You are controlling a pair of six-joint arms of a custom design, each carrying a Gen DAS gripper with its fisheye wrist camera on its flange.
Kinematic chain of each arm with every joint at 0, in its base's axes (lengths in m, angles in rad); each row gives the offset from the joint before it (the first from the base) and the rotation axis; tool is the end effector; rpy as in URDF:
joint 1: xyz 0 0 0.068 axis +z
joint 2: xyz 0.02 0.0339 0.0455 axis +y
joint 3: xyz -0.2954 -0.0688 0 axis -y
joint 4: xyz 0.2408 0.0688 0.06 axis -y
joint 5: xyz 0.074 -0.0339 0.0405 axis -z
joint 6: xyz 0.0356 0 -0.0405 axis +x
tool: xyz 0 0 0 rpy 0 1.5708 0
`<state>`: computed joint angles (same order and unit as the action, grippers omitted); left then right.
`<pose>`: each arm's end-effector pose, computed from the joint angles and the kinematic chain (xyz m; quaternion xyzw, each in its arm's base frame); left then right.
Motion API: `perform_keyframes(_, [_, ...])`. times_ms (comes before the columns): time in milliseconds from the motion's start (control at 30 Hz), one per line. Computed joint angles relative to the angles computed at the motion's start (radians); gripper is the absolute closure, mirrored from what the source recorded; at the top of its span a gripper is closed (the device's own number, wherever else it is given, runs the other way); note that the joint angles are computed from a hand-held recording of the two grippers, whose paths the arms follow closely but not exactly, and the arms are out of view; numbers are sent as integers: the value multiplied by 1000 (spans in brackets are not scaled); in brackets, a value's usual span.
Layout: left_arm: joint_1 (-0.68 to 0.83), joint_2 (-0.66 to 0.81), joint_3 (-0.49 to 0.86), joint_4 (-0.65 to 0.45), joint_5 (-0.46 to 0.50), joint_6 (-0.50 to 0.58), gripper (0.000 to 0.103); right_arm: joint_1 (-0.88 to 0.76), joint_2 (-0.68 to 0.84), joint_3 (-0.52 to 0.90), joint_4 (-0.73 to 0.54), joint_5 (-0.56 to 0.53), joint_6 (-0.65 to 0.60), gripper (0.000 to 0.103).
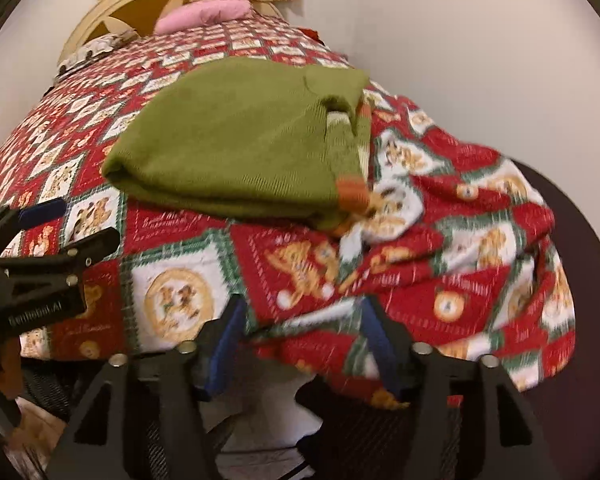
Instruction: Fold small clothes
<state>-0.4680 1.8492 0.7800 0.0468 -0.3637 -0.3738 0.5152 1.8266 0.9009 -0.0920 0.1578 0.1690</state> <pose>0.2962 -0.1355 0.1237 -0.0043 0.9480 0.0501 0.3142 0.3028 0.1650 0.1501 -0.1440 0.9484 0.0199 0.2818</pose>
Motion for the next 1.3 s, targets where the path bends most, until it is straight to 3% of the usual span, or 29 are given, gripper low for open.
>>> perform_keyframes(267, [-41,-69,-23,-124,-43,-28,13,62,-66,-19,-136,-22,87,39])
perform_keyframes(333, [-58,-122,-46,-125,-84,-41,13,73,-101,-29,-141,-2,94,39])
perform_keyframes(533, [-149,-300,-113,-78,-256,-61,0,136,-288,-45,-147,140,125,37])
perform_keyframes(600, [-190,-363,-129,-57,-319,-52,0,161,-346,-53,-135,195,126,23])
perform_keyframes(667, [-233,-407,-137,-37,-380,-42,0,190,-409,-64,-107,259,125,20])
perform_keyframes(867, [-269,-522,-169,32,-410,-15,0,267,-553,-119,-6,412,128,18])
perform_keyframes(967, [-293,-551,-175,48,-446,-12,0,289,-600,-145,52,475,114,10])
perform_keyframes(1067, [-325,-555,-172,64,-514,-2,0,292,-642,-175,110,489,111,10])
perform_keyframes(1300, [-349,-558,-149,47,-553,-26,0,279,-675,-196,154,491,118,9])
